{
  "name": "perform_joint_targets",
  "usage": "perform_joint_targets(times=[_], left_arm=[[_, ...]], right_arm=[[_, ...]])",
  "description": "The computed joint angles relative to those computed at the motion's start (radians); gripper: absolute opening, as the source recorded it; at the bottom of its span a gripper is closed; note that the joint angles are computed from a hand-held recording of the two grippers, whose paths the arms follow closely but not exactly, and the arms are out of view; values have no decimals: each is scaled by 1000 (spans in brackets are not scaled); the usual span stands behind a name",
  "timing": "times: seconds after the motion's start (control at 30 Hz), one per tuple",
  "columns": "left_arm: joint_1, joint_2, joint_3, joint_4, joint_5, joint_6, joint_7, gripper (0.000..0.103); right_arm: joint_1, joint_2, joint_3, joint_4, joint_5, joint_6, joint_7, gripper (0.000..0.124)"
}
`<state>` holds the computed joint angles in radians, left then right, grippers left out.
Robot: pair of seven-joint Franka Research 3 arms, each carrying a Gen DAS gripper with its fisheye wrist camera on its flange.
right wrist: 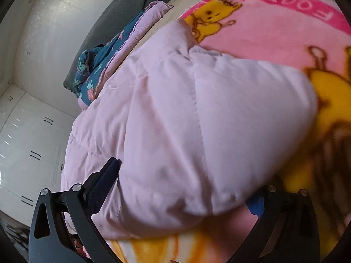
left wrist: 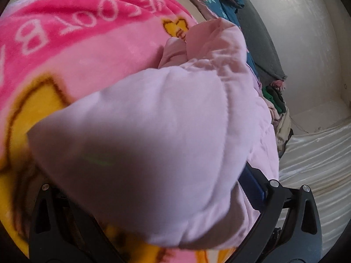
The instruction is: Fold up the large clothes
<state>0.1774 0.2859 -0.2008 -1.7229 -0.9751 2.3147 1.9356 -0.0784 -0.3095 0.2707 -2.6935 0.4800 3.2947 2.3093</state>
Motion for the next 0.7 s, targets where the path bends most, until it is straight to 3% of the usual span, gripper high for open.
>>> perform_joint_targets(times=[0.03, 0.13, 0.2, 0.33, 0.4, 0.5, 0.6, 0.7], left_arm=[[-5, -1, -1, -4, 5, 16, 3, 95], [-7, -7, -6, -16, -1, 42, 33, 95], [-5, -11, -7, -22, -9, 48, 62, 95], [-13, -29, -4, -37, 0, 69, 114, 88], [-23, -37, -3, -39, 17, 91, 128, 83], [-37, -56, -2, -51, 37, 125, 158, 73], [-58, -72, 0, -61, 87, 170, 180, 62], [-65, -91, 0, -77, 104, 194, 214, 54]], right_arm=[[-6, 10, 5, 4, -1, 12, 0, 99], [-98, 23, 104, 14, 13, 33, -7, 99], [-200, 16, 214, 17, 28, 35, -16, 98], [-303, -5, 329, 20, 38, 47, -58, 76], [-423, -48, 448, 28, 18, 14, -67, 66], [-561, -120, 571, 51, -59, -75, -39, 55], [-644, -174, 636, 79, -138, -152, -5, 49], [-681, -203, 664, 93, -199, -192, 28, 46]])
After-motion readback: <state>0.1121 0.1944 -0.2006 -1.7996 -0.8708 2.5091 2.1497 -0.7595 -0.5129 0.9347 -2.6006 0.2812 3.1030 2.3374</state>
